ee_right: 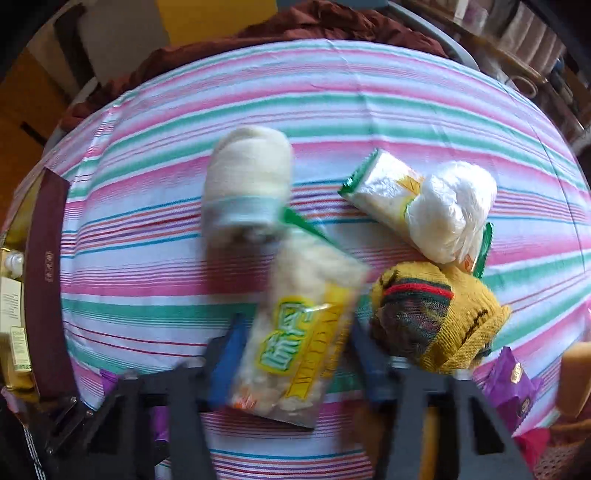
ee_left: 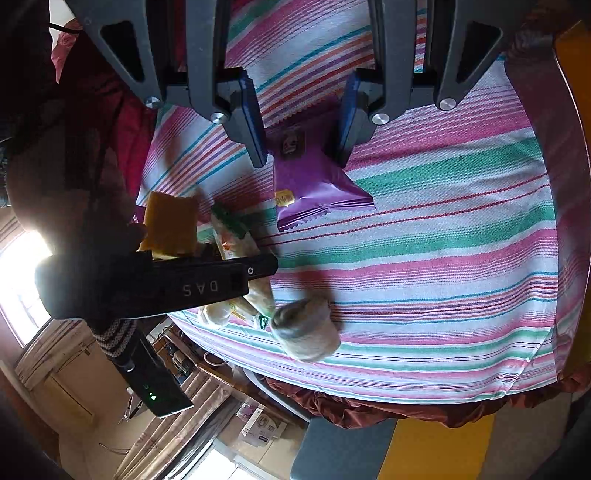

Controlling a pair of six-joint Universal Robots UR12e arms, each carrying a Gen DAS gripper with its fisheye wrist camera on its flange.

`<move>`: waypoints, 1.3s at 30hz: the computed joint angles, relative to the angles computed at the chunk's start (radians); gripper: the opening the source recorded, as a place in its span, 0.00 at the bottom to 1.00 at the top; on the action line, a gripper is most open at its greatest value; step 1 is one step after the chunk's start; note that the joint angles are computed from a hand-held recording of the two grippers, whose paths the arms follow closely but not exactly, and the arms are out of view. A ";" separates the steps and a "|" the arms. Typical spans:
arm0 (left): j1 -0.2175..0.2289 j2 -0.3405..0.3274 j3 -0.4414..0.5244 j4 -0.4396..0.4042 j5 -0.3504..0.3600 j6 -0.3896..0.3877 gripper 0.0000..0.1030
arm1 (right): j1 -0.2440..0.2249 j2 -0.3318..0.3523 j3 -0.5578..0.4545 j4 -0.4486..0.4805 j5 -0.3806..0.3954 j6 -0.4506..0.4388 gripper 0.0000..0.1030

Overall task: Organize objects
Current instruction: 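Lift the purple packet with the left gripper while the right grasps the clear WEIDAN bag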

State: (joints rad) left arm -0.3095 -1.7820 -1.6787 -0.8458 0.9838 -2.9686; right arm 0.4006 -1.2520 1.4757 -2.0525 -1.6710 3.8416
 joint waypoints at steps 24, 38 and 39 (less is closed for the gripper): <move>-0.004 -0.014 0.020 -0.021 0.009 -0.003 0.37 | -0.007 0.016 0.022 -0.101 0.033 -0.026 0.72; -0.036 -0.018 0.026 0.035 0.110 0.017 0.35 | 0.004 0.024 0.001 -0.059 -0.039 -0.014 0.45; -0.036 -0.014 0.023 0.036 0.114 0.019 0.35 | 0.007 0.028 -0.004 -0.053 -0.049 -0.023 0.45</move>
State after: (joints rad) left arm -0.3453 -1.7956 -1.6559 -0.8101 1.0975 -2.9496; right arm 0.4077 -1.2244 1.4716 -2.1053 -1.7196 3.8189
